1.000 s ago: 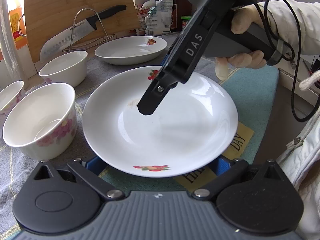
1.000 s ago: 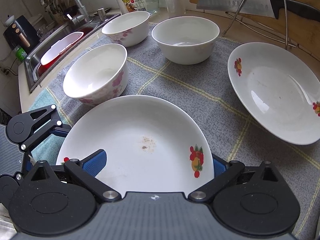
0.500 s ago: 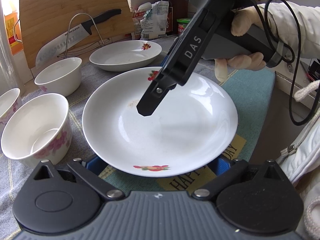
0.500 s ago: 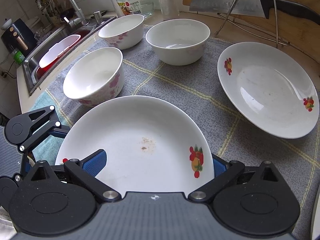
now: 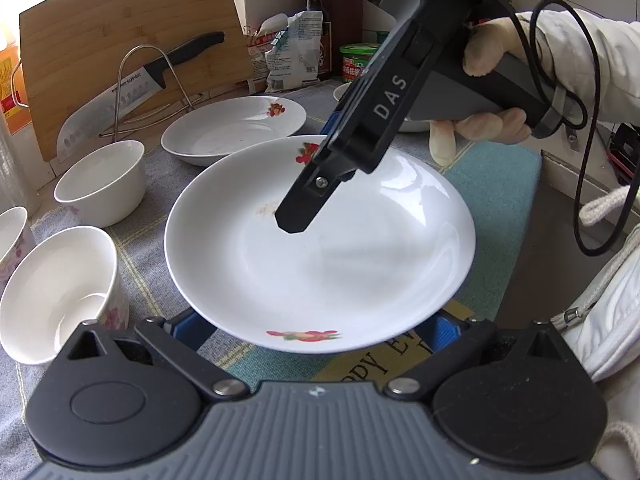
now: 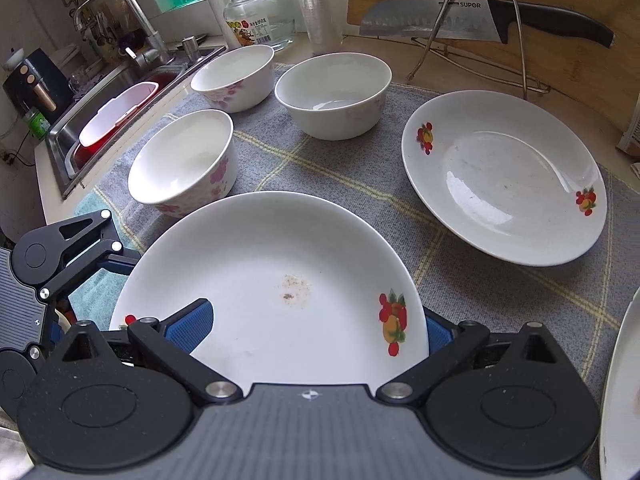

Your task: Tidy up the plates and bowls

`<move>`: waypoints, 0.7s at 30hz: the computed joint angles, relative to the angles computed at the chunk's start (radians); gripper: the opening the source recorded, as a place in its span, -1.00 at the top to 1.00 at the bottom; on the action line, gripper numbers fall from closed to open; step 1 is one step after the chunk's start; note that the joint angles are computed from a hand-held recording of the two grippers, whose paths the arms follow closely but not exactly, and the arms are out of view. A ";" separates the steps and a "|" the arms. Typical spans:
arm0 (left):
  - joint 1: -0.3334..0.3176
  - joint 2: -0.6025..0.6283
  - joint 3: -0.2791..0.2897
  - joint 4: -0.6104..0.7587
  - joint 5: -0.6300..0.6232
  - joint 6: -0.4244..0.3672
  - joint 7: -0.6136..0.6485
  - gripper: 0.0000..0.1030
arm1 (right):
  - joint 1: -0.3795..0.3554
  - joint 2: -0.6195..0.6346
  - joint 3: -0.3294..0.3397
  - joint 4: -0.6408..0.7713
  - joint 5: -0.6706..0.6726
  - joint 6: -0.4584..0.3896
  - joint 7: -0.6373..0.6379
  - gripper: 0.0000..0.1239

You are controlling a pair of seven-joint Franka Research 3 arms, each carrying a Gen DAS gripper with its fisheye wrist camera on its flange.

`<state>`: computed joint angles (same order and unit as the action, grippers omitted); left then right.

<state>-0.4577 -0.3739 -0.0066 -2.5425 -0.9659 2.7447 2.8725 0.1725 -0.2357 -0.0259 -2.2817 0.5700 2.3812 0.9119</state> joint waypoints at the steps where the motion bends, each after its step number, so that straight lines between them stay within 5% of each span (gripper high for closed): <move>1: -0.001 0.004 -0.002 0.005 0.002 0.000 -0.003 -0.98 | -0.002 -0.003 -0.003 -0.001 0.001 -0.001 -0.002 -0.66; 21: 0.004 0.094 -0.075 0.115 -0.017 -0.024 0.002 -0.98 | -0.065 -0.059 -0.051 -0.025 -0.004 -0.021 -0.019 -0.66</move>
<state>-0.4541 -0.2802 -0.0817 -2.4274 -0.9828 2.7203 2.8746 0.1080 -0.2951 -0.0772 -2.3065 0.5661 2.3603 0.8928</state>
